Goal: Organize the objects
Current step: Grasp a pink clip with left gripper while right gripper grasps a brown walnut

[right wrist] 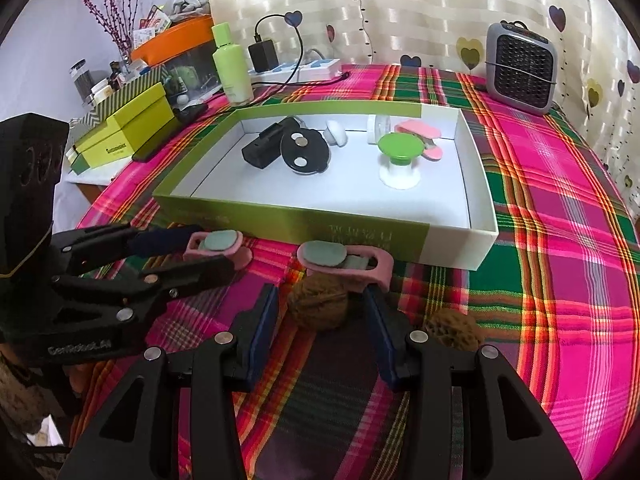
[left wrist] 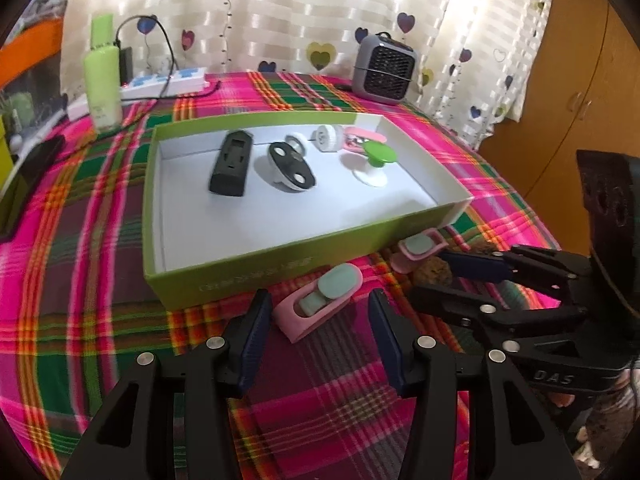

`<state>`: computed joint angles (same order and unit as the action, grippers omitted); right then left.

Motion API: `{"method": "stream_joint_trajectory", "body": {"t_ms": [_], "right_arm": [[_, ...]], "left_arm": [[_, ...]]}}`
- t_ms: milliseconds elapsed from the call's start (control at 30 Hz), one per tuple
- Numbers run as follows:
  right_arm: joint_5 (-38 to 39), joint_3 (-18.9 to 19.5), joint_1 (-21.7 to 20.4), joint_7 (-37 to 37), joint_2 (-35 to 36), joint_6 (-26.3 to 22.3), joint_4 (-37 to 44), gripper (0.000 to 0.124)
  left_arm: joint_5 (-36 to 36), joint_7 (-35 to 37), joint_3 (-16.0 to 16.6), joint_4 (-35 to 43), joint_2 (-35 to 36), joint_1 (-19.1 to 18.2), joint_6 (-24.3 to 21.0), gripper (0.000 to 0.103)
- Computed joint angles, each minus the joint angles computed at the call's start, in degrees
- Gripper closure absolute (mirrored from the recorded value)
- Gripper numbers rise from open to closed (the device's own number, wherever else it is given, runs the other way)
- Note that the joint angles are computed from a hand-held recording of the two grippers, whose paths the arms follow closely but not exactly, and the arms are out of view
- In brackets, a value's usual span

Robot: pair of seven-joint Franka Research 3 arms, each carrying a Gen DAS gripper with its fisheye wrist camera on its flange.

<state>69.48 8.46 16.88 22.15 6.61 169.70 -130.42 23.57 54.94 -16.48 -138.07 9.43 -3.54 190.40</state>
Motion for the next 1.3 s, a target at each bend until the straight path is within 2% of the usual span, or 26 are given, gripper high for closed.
{"method": "stream_joint_trajectory", "body": {"t_ms": [33,67,100,133,200,367,400,433,467,500,533,600,700,800,833,900,967,1000,1167,1233,1300], "right_arm": [[0.2,0.0,0.0,0.0,0.0,0.1,0.0,0.079],[0.3,0.0,0.0,0.0,0.0,0.1,0.0,0.081],[0.4,0.0,0.0,0.1,-0.1,0.3,-0.1,0.084],[0.4,0.0,0.0,0.3,0.0,0.5,-0.1,0.090],[0.6,0.0,0.0,0.6,-0.1,0.5,-0.1,0.092],[1.3,-0.2,-0.1,0.2,-0.7,0.2,-0.8,0.092],[1.3,-0.3,-0.1,0.2,-0.8,0.1,-0.9,0.092],[1.4,-0.4,-0.1,0.0,-1.0,-0.2,-1.0,0.092],[1.3,-0.4,-0.1,0.1,-1.1,-0.3,-1.1,0.092],[1.3,-0.5,0.0,0.1,-1.1,-0.3,-1.2,0.092],[1.3,-0.5,0.0,0.1,-1.2,-0.3,-1.2,0.092],[1.5,-0.6,0.1,-0.1,-1.1,-0.3,-1.2,0.092],[1.6,-0.6,0.1,-0.3,-1.3,-0.4,-1.3,0.092],[1.6,-0.7,0.2,-0.4,-1.4,-0.7,-1.4,0.092],[1.6,-0.7,0.3,-0.5,-1.4,-0.8,-1.4,0.092],[1.6,-0.7,0.3,-0.6,-1.4,-0.8,-1.4,0.092],[1.5,-0.8,0.4,-0.6,-1.5,-0.9,-1.4,0.092],[1.6,-0.8,0.4,-0.6,-1.6,-0.8,-1.5,0.092],[2.4,-0.8,0.6,-1.3,-1.7,-0.9,-1.5,0.092],[2.2,-0.8,0.6,-1.0,-1.8,-1.1,-1.5,0.092],[2.8,-0.9,0.5,-1.5,-1.9,-1.4,-1.5,0.092]], "left_arm": [[0.3,-0.1,-3.0,-0.1,0.2,3.0,0.2,0.055],[0.7,-0.3,-4.0,0.0,0.2,4.0,-0.1,0.055],[-1.6,1.7,-3.4,-0.3,0.0,3.0,0.1,0.055],[-0.6,1.0,-3.0,-0.3,0.0,2.7,0.3,0.055],[3.4,-2.0,-5.4,-0.2,0.2,5.7,0.4,0.055],[4.7,-1.4,-4.6,-0.1,0.0,4.2,-0.2,0.062],[4.6,-1.1,-4.1,0.0,0.0,3.7,-0.5,0.062],[3.9,-0.4,-2.2,0.2,-0.1,1.6,-0.6,0.062],[3.7,-0.1,-2.1,0.5,0.1,1.6,-1.0,0.062],[3.6,-0.1,-3.7,0.9,0.6,3.4,-1.2,0.062],[3.2,0.2,-3.4,1.1,0.7,3.2,-1.3,0.063],[2.1,1.3,0.1,1.5,0.6,-0.5,-1.7,0.063],[0.8,2.7,1.9,1.7,0.6,-2.6,-2.2,0.063],[-0.3,3.3,9.7,2.1,0.3,-10.9,-3.0,0.074],[-0.5,3.4,10.9,2.1,0.3,-12.2,-3.0,0.077],[-0.9,4.2,10.0,2.1,0.3,-11.6,-3.1,0.083],[-0.8,4.1,13.4,2.1,0.2,-15.2,-3.3,0.085],[-0.9,4.1,13.7,2.1,0.1,-15.5,-3.3,0.086],[-2.1,4.6,10.5,1.5,0.0,-12.4,-2.7,0.087],[-2.6,4.3,14.4,1.2,-0.4,-16.4,-2.5,0.087],[-3.2,4.4,15.8,0.5,-0.8,-17.7,-1.9,0.087]]}}
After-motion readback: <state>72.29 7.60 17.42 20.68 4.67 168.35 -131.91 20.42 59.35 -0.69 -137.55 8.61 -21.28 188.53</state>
